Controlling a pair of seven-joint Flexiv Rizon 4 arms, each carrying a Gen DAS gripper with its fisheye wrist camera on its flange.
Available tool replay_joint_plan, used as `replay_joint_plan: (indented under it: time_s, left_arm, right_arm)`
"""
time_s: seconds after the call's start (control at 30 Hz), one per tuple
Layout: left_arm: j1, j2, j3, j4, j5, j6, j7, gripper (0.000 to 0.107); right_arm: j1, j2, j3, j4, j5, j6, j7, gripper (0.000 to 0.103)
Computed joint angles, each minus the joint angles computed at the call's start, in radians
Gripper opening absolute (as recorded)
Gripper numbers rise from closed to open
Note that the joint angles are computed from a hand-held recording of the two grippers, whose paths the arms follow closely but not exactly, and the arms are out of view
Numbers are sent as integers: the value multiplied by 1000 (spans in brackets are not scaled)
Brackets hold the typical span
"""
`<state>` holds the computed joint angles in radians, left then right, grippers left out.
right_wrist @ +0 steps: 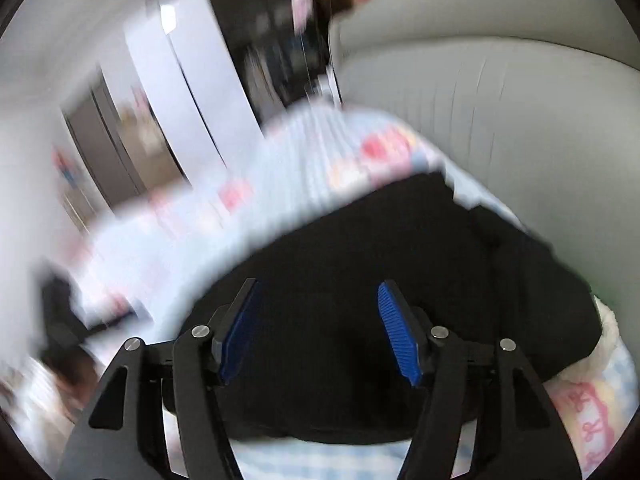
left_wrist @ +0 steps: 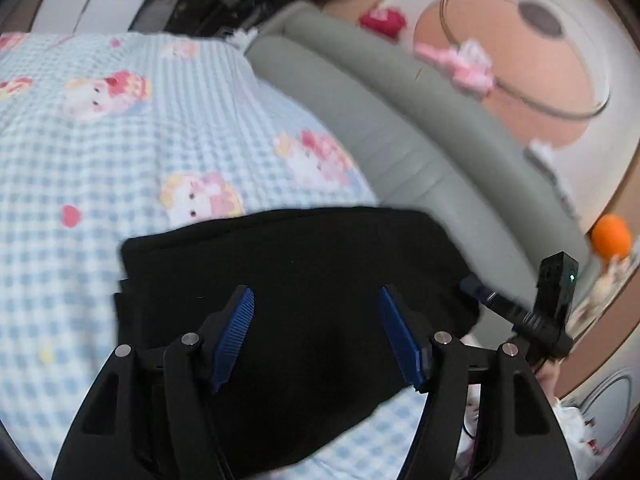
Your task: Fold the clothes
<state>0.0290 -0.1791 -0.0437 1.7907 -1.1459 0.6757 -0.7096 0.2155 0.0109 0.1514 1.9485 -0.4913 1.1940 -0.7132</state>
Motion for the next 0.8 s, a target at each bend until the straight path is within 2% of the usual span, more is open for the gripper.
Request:
replay_joint_plan:
  time_s: [0.03,0.07,0.1,0.13,0.17,0.2,0.27,0.3,0.33,0.37,0.4,0.43,0.47,0.53,0.57,0.6,0.63,0.67,0.7,0.77,0.8]
  left_arm:
    - [-10,-20,1,-8,69,7,-48,67]
    - [-23,-36,12,-7,174,39,-114,62]
    - [-33,-49,24,-3,270,79,-175,50]
    - [-33,-54,32,7,321,111,-212,32]
    - [-23,-58,33,11,337,117,-247,18]
    - [-5,-62,28,7,317,98,-279,11]
    - [16,-43,17,18,270,102,-282,11]
    - [7,-16,6,41,236,149,-242,18]
    - [-7,9,-1,60,199,195,-200,48]
    - [-24,34,-6,79,146,206,-137,65]
    - [-13,62,-40,101,97,183,-68,66]
    - [-30,72,-43,110,113,181,-45,66]
    - [-75,64,-17,108,194,201,-69,66]
    - [-103,49,-13,105,349,230,-127,69]
    - [-99,35,-4,109,371,233,-155,71]
    - [-85,23,8,107,376,206,-195,66]
    - [-63,13,18,101,367,160,-227,42]
    - [-44,15,24,103,349,129,-236,36]
    - [-29,31,28,112,323,112,-223,36]
    - [-11,66,41,130,284,100,-193,50]
    - [-14,92,46,141,281,131,-168,60]
  right_arm:
    - [6,-16,2,-7,-24,-58,-2,58]
    - [3,-12,1,17,-41,-80,25,55]
    - [-1,-6,0,39,-48,-100,45,49]
    - [-13,10,-6,58,-30,-110,43,35]
    - [-25,26,-12,75,-11,-120,40,24]
    - [-38,40,-17,91,7,-131,37,0]
    - [-52,65,-13,105,11,-153,29,0]
    - [-55,77,-8,108,5,-164,25,0]
    - [-58,89,-3,110,-1,-174,20,1]
    - [-60,99,4,113,-18,-179,21,5]
    - [-64,102,15,118,-67,-161,41,23]
    - [-61,102,26,122,-105,-128,52,44]
    - [-51,96,34,123,-111,-113,46,50]
    - [-35,80,38,118,-107,-137,31,50]
    - [-30,72,37,113,-101,-166,24,51]
    - [-24,63,35,108,-95,-195,17,53]
    - [-18,53,34,103,-89,-223,10,57]
    - [-14,51,31,102,-80,-243,5,57]
    - [-17,69,27,113,-58,-237,3,58]
    - [-23,103,32,128,-65,-244,13,59]
    - [-21,111,41,125,-90,-266,24,59]
